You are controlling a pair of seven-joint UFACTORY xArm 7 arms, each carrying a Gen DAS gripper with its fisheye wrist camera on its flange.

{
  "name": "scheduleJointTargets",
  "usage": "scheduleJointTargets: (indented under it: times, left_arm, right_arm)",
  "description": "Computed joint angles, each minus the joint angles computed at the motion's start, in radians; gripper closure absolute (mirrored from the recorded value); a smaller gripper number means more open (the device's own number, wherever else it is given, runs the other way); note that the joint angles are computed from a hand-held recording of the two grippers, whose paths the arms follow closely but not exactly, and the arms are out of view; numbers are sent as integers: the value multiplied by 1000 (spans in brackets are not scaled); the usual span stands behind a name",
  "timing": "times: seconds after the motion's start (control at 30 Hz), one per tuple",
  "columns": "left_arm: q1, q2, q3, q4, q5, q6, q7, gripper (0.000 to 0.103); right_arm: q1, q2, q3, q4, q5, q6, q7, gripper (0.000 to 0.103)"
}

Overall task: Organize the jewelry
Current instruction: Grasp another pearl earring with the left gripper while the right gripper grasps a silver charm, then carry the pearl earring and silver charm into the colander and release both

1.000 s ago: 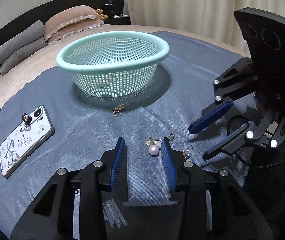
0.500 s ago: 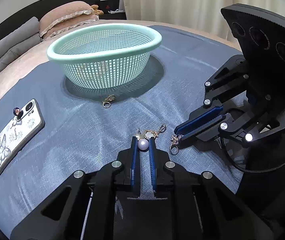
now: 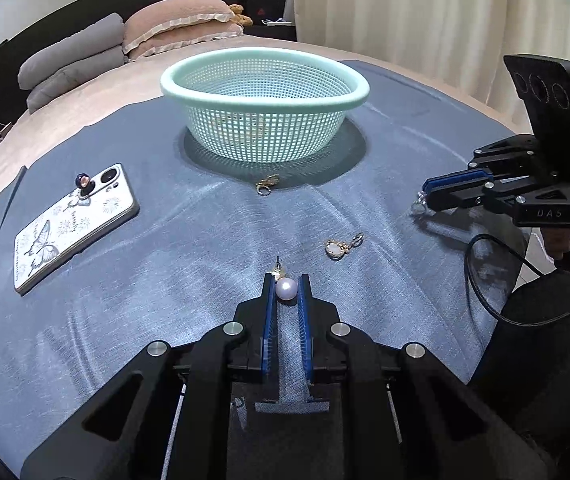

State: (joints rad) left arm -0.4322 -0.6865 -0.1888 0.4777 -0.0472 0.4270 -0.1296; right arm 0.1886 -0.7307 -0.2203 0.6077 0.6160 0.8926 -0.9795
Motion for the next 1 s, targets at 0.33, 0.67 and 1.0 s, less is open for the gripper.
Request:
scheduleJointTargets:
  times: [0.33, 0.67, 1.0]
  left_arm:
    - [110, -50, -78, 67, 71, 46, -181, 91]
    - [243, 204, -154, 341, 200, 9, -390, 91]
    - [154, 416, -79, 555, 196, 31, -350, 91]
  right_arm:
    - [-37, 102, -51, 109, 100, -34, 160, 95]
    - [-39, 184, -21, 252, 196, -114, 239, 95]
    - [-8, 308, 37, 417, 216, -157, 288, 95]
